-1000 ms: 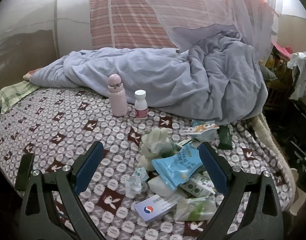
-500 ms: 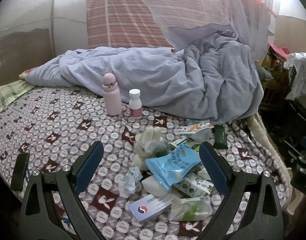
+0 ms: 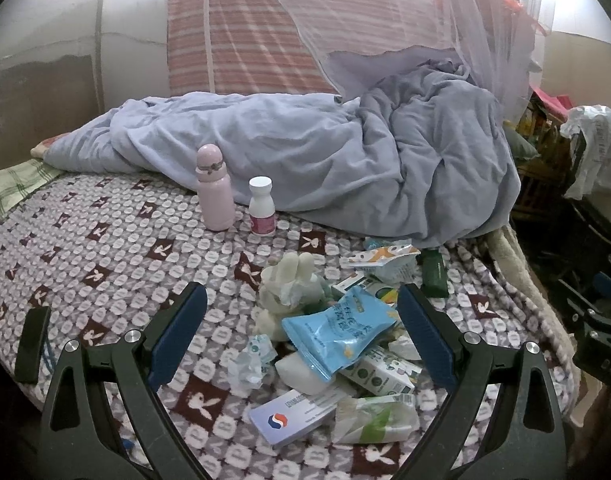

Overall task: Collect trash
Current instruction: 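Approach the blue snack wrapper and white tissue with both tools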

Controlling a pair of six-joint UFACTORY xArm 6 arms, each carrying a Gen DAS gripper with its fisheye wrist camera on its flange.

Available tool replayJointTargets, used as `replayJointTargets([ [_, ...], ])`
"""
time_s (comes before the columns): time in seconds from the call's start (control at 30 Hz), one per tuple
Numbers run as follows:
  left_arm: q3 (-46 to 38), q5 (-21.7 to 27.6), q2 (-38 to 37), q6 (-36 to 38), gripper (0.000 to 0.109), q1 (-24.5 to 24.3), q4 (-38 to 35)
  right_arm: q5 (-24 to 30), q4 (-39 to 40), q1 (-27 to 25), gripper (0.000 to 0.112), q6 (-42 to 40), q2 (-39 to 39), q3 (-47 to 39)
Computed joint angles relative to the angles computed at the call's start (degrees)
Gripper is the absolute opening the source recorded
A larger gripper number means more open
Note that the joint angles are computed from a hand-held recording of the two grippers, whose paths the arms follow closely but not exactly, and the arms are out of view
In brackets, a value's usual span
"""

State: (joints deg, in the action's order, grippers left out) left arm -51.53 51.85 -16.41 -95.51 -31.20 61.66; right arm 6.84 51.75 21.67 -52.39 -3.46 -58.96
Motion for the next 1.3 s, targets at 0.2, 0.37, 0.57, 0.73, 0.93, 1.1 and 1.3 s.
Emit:
replayJointTargets([
  [0.2,0.20,-0.12,0.14,-0.08,0.096,0.08,0.07,0.23,-1.06,-0.32,0.103,0.62,1.00,0.00],
  [0.37,0.42,-0.55,0.31,-0.15,0.096,0.27,0.27,0.85,-3.46,-0.53,0.103,2.82,1.81,-0.73],
  [0.57,0.90,-1.30,0.35,0.18,0.096,0.75,0.42,1.58,-5.52,-0.89,0.103,4.50,2.28,-0.99],
  [0.73,1.80,-2.71,-0.02,0.24,0.096,1.42,0.40,2.83,-7.13,-1.42,0.103,6.33,3.12,-1.87],
  [0.93,4.56,-3.57,-2.20,2.32,0.096,2.40,-0.15,3.67,-8.53,-2.04,0.103,7.62,3.56,-2.25],
  [1.1,6.73,-3.98,-3.92,5.24,0.096,3.07,-1.12,4.57,-7.58,-2.73,0.103,7.40,3.74,-2.60],
  [1.3,8.22,-8.19,-4.75,6.93,0.096,4.65,-2.54,5.31,-8.18,-3.33,0.103,7.84,4.18,-2.66],
])
